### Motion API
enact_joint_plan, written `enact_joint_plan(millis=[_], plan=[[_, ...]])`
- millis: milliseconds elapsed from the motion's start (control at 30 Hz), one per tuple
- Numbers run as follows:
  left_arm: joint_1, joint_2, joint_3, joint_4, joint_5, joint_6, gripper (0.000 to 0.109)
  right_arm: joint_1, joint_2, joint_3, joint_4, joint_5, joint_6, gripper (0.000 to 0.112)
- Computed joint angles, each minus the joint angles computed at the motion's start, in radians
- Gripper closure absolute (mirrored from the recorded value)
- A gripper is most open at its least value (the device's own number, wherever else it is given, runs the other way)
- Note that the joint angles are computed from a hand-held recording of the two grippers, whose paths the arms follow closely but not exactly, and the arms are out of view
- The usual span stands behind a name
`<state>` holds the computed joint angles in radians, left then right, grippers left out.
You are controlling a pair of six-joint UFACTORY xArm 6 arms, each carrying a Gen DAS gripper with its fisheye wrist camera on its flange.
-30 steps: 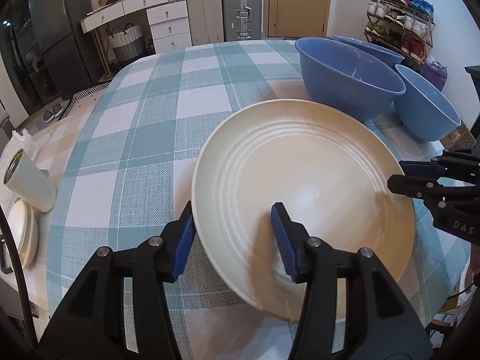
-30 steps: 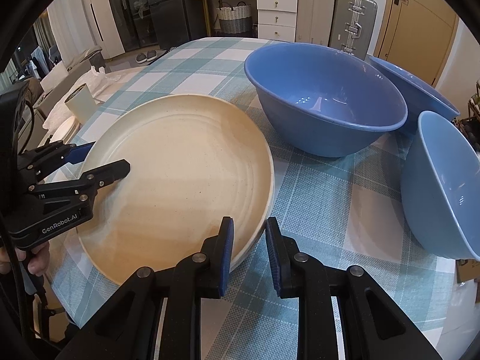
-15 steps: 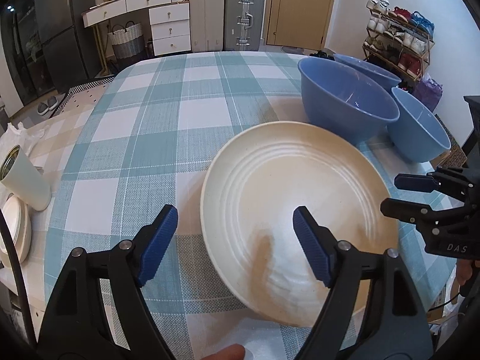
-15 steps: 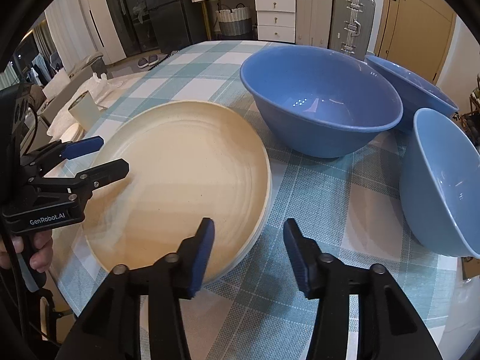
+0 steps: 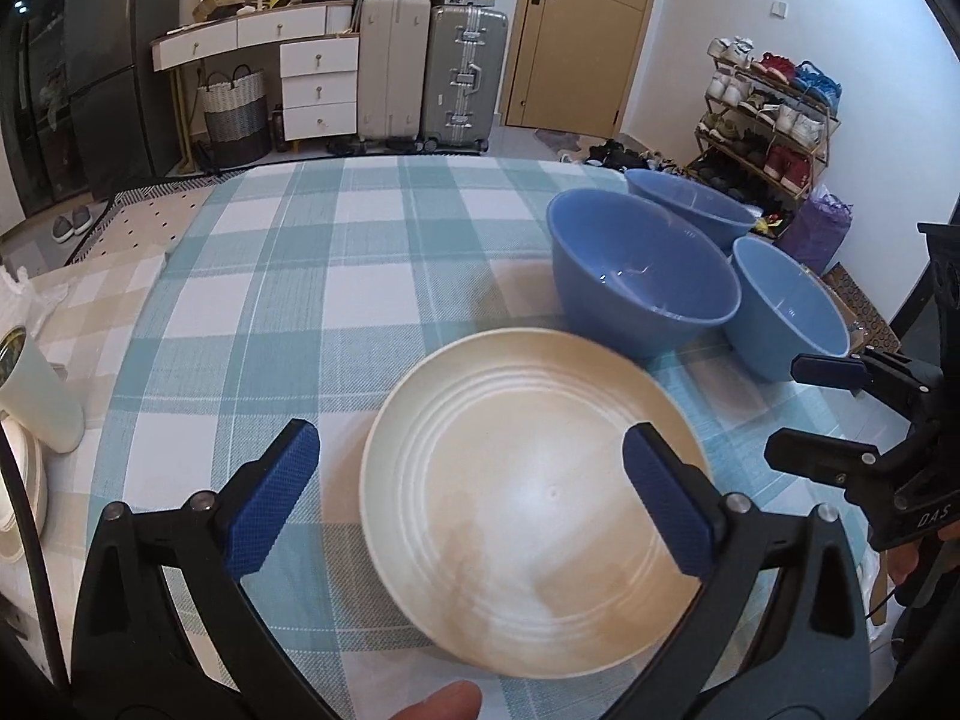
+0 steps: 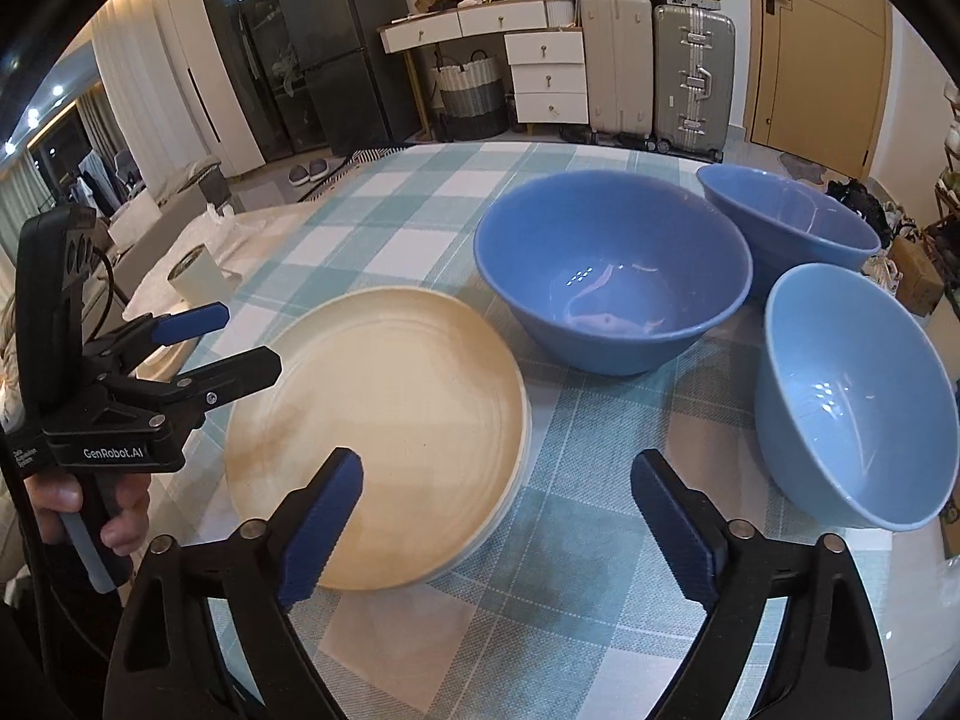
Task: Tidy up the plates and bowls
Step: 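Move both grippers toward the blue bowls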
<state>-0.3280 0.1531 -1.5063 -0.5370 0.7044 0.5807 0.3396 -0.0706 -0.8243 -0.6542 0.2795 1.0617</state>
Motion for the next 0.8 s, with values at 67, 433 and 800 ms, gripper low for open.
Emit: enact_joint_plan(millis=[67,433,800], plan=[[-0.007,0.008,-0.026,0.000,0.011,-0.006,0.008,-0.008,-0.025,0.007,-0.015,0.005,0.013,0.013],[-0.047,0.087,-0.206,-0.020,0.094,-0.034,0.008,-0.068,-0.167,0.037,-0.065,0.083,0.046,0.010],[-0.090,0.230,-0.473,0.005,0.173,-0.093,0.008,-0.151,-0.291,0.059,-0.028,0.126,-0.039,0.010]])
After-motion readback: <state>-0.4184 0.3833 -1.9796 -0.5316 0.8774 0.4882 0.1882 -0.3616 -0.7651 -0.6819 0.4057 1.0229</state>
